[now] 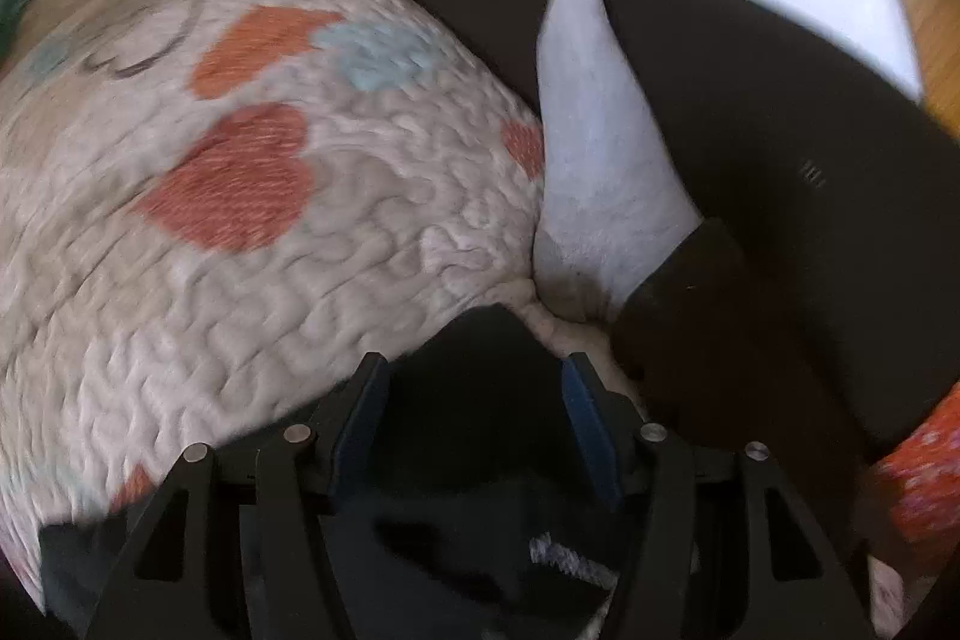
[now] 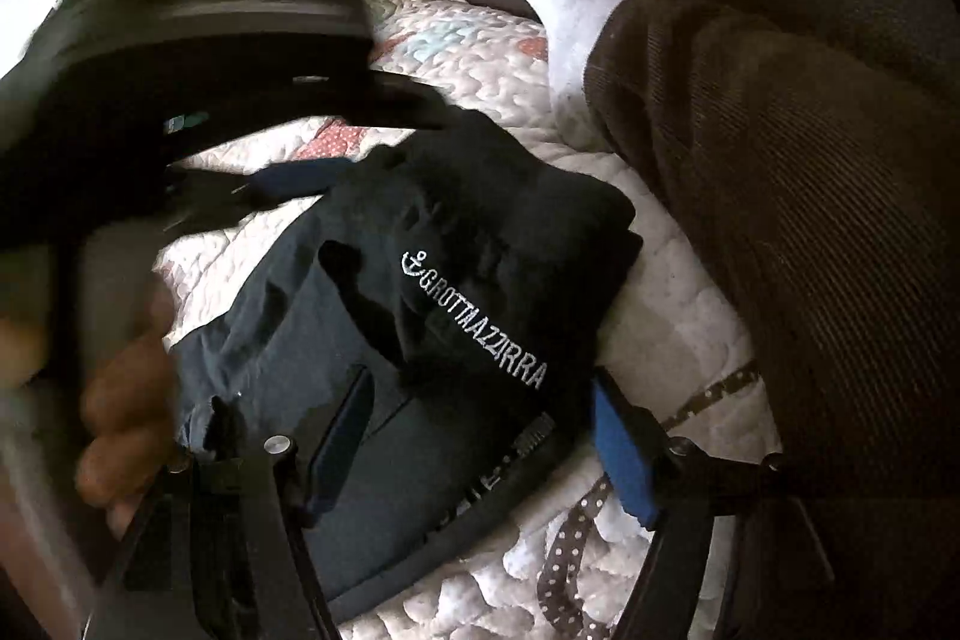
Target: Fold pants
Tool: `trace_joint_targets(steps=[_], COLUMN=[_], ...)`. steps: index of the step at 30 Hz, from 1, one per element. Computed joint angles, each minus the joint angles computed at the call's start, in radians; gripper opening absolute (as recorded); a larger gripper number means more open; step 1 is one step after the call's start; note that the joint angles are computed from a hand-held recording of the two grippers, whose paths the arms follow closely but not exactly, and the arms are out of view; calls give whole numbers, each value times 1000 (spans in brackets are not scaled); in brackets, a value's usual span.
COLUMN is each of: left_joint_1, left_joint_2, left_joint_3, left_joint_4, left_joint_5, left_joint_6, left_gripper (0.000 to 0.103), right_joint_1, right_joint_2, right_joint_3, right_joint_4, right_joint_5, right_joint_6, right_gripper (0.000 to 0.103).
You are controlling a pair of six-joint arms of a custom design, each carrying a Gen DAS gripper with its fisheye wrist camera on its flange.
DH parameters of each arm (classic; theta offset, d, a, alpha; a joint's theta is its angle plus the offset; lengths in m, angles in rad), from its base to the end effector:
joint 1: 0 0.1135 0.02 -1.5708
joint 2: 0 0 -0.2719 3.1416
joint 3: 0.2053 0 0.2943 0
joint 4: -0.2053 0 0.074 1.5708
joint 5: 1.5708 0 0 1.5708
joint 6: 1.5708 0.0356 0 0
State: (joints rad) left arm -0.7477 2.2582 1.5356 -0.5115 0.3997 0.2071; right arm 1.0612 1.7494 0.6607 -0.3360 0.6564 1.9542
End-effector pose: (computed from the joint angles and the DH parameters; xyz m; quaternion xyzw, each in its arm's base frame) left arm 0.3452 -0.3390 0.0773 0.4735 0.8429 -0.2325 0.1060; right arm 0.1506 0.2250 0.0525 0.4289 0.8414 0.0487 0.3252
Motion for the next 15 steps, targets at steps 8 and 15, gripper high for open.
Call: trace_joint_targets(steps=[8,15], left_joint_1=[-41,109], left_joint_2=[-44,-337], left_joint_3=[-35,-287], left_joint_4=[11,93], left_joint_5=[-67,58], left_joint_6=[97,76], left_gripper=[14,13], right_joint_1=[-12,74], right_joint_2=[-69,-167], right_joint_3=[-68,-25], right_joint_4=[48,-15], right_joint_5=[-28,87], right_joint_6=[-10,-82], right_gripper=[32,22])
